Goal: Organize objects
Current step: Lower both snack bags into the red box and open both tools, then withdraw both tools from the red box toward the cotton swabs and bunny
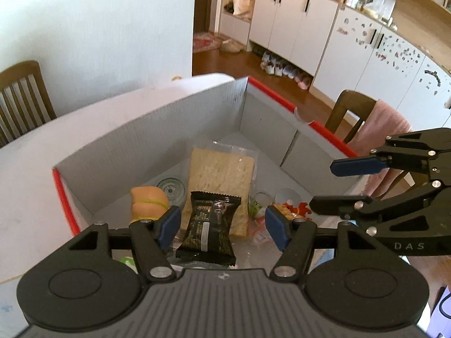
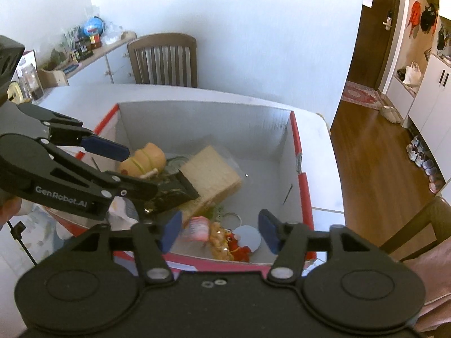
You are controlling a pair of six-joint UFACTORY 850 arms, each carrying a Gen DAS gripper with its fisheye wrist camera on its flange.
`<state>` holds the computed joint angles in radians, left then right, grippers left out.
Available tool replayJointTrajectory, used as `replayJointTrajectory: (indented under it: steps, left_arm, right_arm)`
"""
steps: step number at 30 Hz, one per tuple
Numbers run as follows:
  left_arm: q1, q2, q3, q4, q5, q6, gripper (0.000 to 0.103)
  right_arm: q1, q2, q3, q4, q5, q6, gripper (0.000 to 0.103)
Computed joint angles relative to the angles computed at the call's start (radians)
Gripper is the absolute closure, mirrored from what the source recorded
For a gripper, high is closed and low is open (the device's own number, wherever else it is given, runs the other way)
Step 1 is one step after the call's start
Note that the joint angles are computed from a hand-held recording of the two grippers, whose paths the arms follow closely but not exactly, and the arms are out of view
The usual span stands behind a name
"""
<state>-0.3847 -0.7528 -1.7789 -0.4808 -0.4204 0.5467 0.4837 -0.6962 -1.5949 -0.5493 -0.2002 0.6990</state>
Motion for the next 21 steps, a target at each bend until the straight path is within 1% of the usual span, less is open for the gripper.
replayJointTrajectory:
  steps: [2,5,9,11,15,17,21]
  left_arm:
    - [0.004,0.028,0.038,-0.046,0.028,0.046,0.038]
    - [0.015,0.068,0.089,-0.151,0.043,0.140,0.038]
    - [0.030,0.122,0.157,-0.281,0.054,0.267,0.038]
    - [0.039,0.151,0.196,-0.351,0.059,0.344,0.038]
    - [0.057,0.209,0.271,-0.469,0.064,0.488,0.038]
    - [0.066,0.231,0.302,-0.522,0.064,0.554,0.038]
    - [0.084,0.274,0.358,-0.565,0.063,0.618,0.037]
  right_arm:
    - [0.009,0.012,0.012,-0.052,0.004,0.059,0.041]
    - [0.022,0.027,0.026,-0.116,0.009,0.133,0.038]
    - [0.045,0.052,0.051,-0.274,0.015,0.315,0.035]
    - [0.060,0.060,0.058,-0.386,0.000,0.440,0.034]
    - [0.092,0.076,0.075,-0.557,-0.032,0.647,0.027]
    - [0.106,0.083,0.084,-0.622,-0.045,0.734,0.024]
    - [0.133,0.091,0.094,-0.692,-0.069,0.851,0.019]
